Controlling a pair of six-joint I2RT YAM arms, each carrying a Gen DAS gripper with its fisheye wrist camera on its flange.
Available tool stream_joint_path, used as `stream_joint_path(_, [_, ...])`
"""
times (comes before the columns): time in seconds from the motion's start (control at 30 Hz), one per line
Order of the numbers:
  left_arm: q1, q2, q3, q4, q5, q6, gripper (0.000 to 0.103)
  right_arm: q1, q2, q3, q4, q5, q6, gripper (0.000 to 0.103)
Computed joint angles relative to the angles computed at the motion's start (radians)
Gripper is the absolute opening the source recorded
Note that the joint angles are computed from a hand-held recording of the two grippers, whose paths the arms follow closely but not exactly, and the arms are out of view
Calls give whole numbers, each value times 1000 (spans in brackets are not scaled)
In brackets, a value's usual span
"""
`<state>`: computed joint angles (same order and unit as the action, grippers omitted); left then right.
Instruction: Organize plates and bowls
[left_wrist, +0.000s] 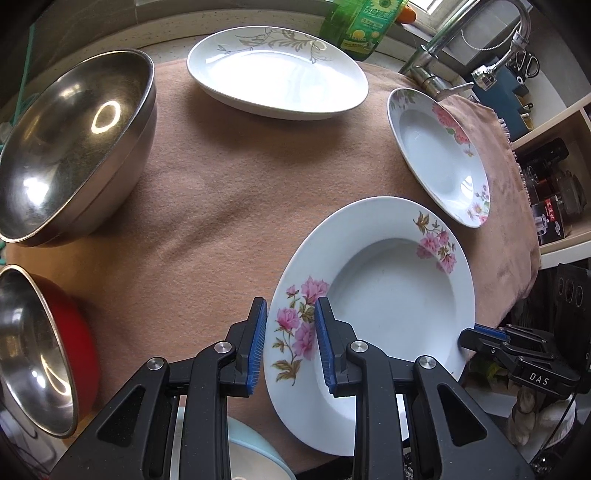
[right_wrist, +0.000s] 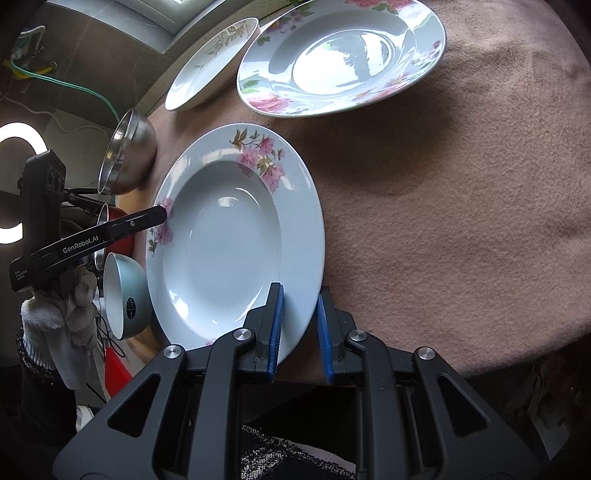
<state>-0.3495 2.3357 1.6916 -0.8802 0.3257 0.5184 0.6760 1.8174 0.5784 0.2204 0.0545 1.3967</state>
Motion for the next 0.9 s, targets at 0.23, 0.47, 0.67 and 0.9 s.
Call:
stream_joint_path(0.23, [-5,-8,-15,7,-1,2,25,10,-2,-4,0,4,9,18])
stream_joint_path(0.47, [-7,-14,-29,20,0,-5,25,13,1,0,-5,7,4,19])
stream_joint_path(0.67, [2,-23,-42,26,2,-10,25,18,-2,8,-30,15,-6,20])
stream_joint_path(0.9, [25,-63,-71,39,19,-22,25,26,-76,-3,-118,61,-25,35])
